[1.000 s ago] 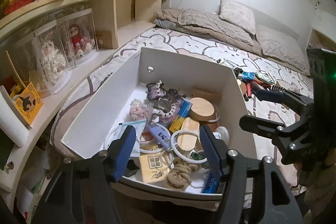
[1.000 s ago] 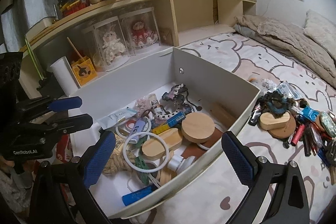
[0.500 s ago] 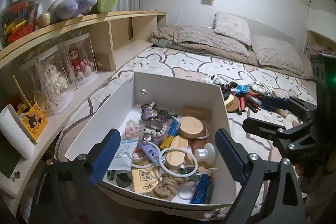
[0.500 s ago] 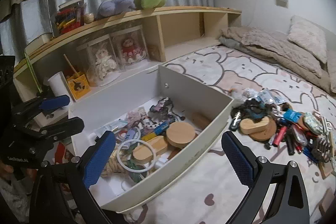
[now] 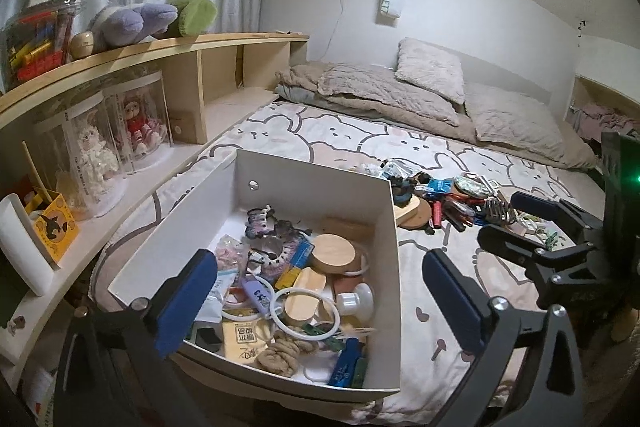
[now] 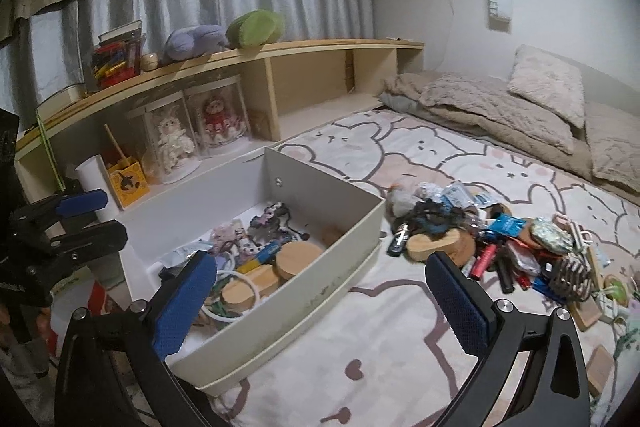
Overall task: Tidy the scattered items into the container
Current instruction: 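Withdraw both open tools up and away from the box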
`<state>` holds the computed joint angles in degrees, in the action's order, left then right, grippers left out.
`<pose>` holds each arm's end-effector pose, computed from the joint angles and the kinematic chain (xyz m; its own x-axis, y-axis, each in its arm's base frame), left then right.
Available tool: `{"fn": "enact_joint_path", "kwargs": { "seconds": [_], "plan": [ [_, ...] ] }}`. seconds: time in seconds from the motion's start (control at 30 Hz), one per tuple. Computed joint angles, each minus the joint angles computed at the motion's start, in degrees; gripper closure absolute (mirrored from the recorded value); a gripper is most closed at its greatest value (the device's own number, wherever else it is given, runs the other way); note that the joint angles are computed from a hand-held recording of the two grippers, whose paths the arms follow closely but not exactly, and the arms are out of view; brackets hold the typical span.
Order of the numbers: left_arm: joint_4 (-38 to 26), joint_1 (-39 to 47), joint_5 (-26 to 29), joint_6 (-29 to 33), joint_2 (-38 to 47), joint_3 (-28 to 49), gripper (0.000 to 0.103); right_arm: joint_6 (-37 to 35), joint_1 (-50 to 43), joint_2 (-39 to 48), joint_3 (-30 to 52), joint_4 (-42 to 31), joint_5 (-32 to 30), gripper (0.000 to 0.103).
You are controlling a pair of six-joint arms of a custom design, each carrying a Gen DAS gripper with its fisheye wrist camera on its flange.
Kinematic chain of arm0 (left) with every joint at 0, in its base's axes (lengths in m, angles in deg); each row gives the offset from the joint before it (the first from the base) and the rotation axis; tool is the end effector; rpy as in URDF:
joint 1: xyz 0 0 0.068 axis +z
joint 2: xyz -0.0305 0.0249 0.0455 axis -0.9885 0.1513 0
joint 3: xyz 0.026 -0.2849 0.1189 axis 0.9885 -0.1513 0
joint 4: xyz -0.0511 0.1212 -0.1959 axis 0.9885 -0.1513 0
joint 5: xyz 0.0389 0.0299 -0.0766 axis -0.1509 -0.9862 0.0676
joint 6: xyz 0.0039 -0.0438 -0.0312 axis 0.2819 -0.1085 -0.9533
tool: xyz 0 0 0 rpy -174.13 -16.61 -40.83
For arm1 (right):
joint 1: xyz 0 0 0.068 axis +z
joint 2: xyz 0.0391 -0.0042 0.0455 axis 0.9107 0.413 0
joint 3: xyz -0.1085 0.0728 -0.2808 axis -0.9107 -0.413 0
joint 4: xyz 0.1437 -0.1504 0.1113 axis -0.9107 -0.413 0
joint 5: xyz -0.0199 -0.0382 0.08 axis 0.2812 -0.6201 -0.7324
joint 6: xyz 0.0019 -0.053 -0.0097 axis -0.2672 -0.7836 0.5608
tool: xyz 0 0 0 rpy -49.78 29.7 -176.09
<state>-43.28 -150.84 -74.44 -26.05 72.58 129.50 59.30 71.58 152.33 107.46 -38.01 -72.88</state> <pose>0.1300 -0.2626 0.3091 -0.4892 -0.2276 -0.8420 -0.2965 0.9513 -0.0848 0.2798 0.0515 0.2887 -0.3881 -0.3326 -0.8595 -0.7516 0.6539 0.0864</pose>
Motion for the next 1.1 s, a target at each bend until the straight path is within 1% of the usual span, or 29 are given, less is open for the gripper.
{"fn": "enact_joint_path", "kwargs": {
  "seconds": [0.17,0.33,0.57,0.73,1.1],
  "plan": [
    [-1.01,-0.84,-0.29,-1.3,0.65,0.83,0.0,-1.15,-2.65,-0.2,-0.26,-0.89,-1.47,0.0],
    [-3.88,-1.81,-1.01,-3.85,1.99,2.25,0.0,-2.05,-4.99,-0.73,-1.0,-1.49,-2.83,0.0],
    [-5.46,-2.55,-1.27,-5.6,3.08,2.8,0.0,-3.63,-6.64,-2.12,-2.7,-1.43,-3.1,0.0],
    [-8.76,-3.34,-1.52,-7.74,4.98,4.23,0.0,-3.96,-8.01,-2.41,-3.1,-1.65,-4.15,0.0],
    [-10.78,-4.47,-1.88,-9.99,6.76,5.15,0.0,-4.78,-9.95,-2.1,-3.41,-1.71,-4.61,0.0]
  ]
}}
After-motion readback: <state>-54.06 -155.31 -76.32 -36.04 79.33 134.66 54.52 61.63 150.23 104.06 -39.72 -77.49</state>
